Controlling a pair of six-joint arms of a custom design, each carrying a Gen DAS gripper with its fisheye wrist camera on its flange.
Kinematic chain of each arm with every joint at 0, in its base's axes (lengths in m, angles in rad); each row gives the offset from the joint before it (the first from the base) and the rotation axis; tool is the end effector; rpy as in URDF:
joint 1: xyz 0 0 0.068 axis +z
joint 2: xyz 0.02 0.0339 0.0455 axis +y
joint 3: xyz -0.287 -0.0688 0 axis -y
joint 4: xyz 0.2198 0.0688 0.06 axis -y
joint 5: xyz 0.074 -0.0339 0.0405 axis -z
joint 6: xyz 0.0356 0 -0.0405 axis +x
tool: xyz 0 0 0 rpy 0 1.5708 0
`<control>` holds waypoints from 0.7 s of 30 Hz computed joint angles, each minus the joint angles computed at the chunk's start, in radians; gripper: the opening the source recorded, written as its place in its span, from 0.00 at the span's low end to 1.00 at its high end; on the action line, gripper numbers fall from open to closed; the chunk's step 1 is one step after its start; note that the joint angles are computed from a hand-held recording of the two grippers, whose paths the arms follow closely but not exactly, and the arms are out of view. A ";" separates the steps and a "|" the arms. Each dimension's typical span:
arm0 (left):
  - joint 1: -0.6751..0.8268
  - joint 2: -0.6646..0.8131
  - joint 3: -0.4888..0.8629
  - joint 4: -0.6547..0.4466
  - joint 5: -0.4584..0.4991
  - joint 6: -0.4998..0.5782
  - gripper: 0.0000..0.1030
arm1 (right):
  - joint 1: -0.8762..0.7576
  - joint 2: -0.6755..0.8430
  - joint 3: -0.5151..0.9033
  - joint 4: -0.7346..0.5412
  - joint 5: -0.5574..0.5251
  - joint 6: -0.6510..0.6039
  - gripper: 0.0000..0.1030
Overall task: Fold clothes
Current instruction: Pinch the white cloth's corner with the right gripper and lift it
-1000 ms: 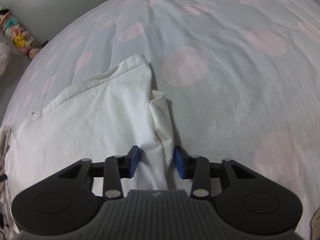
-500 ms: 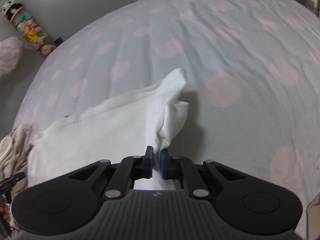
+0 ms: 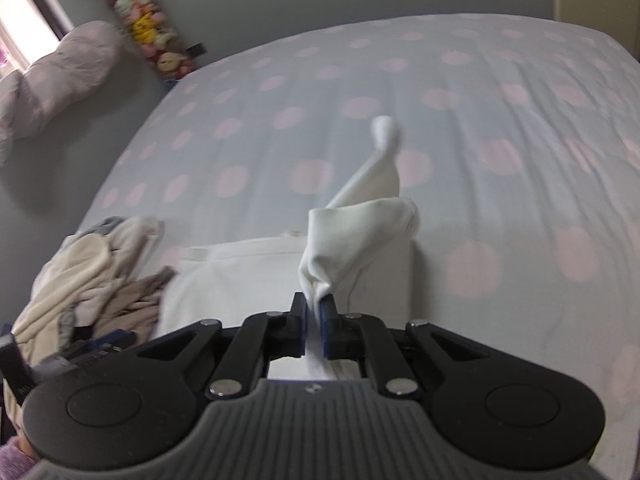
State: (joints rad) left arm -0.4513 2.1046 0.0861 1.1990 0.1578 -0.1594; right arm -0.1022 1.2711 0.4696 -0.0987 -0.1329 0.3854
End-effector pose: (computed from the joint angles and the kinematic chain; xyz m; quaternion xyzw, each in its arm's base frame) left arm 0.1771 -0.0920 0.0567 0.1635 0.9133 -0.1799 0.3268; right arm 0.1986 -0.0156 0.1859 0.2062 0.9196 0.1084 0.3162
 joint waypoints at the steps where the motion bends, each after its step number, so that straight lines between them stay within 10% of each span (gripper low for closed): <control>1: 0.011 0.003 -0.004 0.010 0.012 0.001 0.35 | 0.046 0.016 0.020 0.004 0.016 0.032 0.08; 21: 0.273 0.087 0.003 0.052 0.211 0.032 0.34 | 0.431 0.648 0.410 0.279 0.099 0.294 0.08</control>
State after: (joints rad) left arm -0.1778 2.1913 0.0889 1.2507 0.3691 -0.1271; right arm 0.3293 1.9189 0.8793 0.1799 -0.0337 0.6796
